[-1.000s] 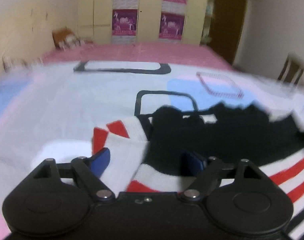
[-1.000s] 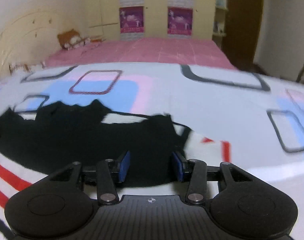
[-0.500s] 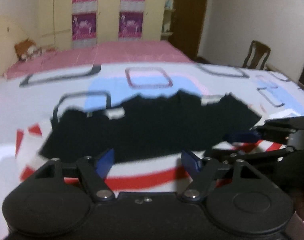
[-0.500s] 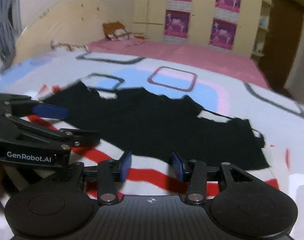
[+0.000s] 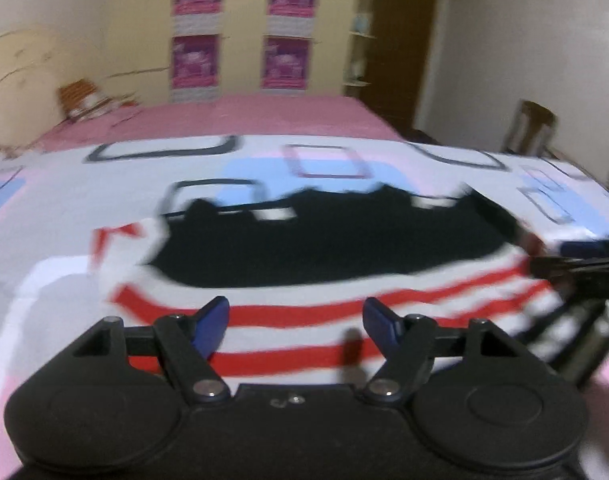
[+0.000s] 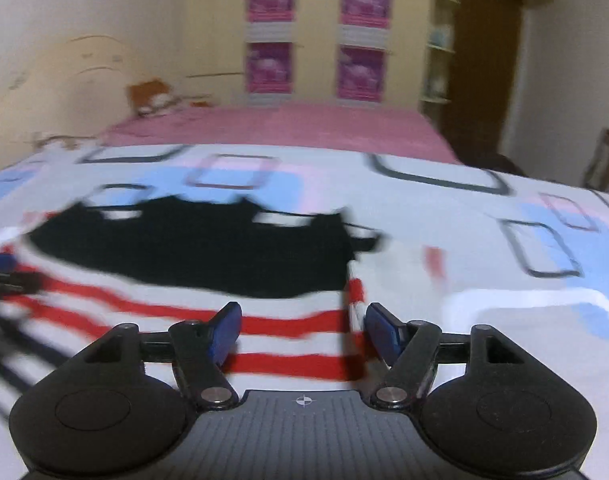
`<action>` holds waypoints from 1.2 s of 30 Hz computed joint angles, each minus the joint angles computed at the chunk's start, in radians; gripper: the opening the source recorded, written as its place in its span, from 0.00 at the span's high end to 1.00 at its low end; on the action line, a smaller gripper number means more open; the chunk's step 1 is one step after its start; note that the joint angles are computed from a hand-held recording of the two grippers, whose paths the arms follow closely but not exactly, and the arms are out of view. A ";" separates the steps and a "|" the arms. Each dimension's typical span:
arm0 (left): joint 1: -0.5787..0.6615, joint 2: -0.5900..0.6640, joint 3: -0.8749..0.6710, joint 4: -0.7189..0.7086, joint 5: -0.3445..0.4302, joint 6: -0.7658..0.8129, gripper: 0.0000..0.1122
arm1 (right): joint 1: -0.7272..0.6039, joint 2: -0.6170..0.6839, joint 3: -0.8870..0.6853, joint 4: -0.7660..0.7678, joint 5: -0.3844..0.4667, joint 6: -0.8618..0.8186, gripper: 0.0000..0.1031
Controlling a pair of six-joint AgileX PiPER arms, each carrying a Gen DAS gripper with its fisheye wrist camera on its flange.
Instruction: Fold small clothes
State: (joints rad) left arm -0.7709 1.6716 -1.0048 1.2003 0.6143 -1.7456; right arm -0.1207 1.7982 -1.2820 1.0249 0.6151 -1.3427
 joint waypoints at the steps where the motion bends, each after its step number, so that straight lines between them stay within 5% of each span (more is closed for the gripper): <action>1: -0.018 0.025 -0.028 -0.013 -0.002 0.017 0.35 | 0.017 -0.021 0.031 0.009 0.022 -0.035 0.33; 3: -0.039 0.064 -0.070 -0.059 -0.020 0.055 0.35 | 0.055 -0.043 0.070 -0.013 0.045 -0.070 0.33; 6: -0.059 0.087 -0.071 -0.074 -0.001 0.049 0.31 | 0.096 -0.052 0.126 -0.052 -0.038 -0.078 0.34; 14: -0.079 -0.115 0.199 -0.035 0.109 -0.075 0.31 | -0.114 -0.076 0.138 -0.099 0.055 -0.026 0.33; 16: -0.116 -0.117 0.171 -0.067 0.168 -0.049 0.33 | -0.101 -0.138 0.172 -0.115 0.047 0.001 0.34; 22: -0.216 -0.030 0.068 -0.068 0.153 -0.111 0.33 | -0.035 -0.268 0.302 -0.103 0.139 -0.025 0.34; 25: -0.250 0.028 0.035 -0.112 0.179 -0.076 0.33 | -0.004 -0.305 0.401 -0.083 0.051 -0.061 0.34; 28: -0.255 -0.026 0.091 -0.089 0.183 -0.121 0.32 | -0.039 -0.297 0.355 -0.113 0.114 -0.042 0.34; 32: -0.253 -0.144 0.233 -0.054 0.246 -0.242 0.34 | -0.139 -0.246 0.280 -0.168 0.076 0.016 0.37; 36: -0.246 -0.231 0.341 -0.076 0.227 -0.257 0.35 | -0.275 -0.190 0.229 -0.189 0.205 -0.031 0.42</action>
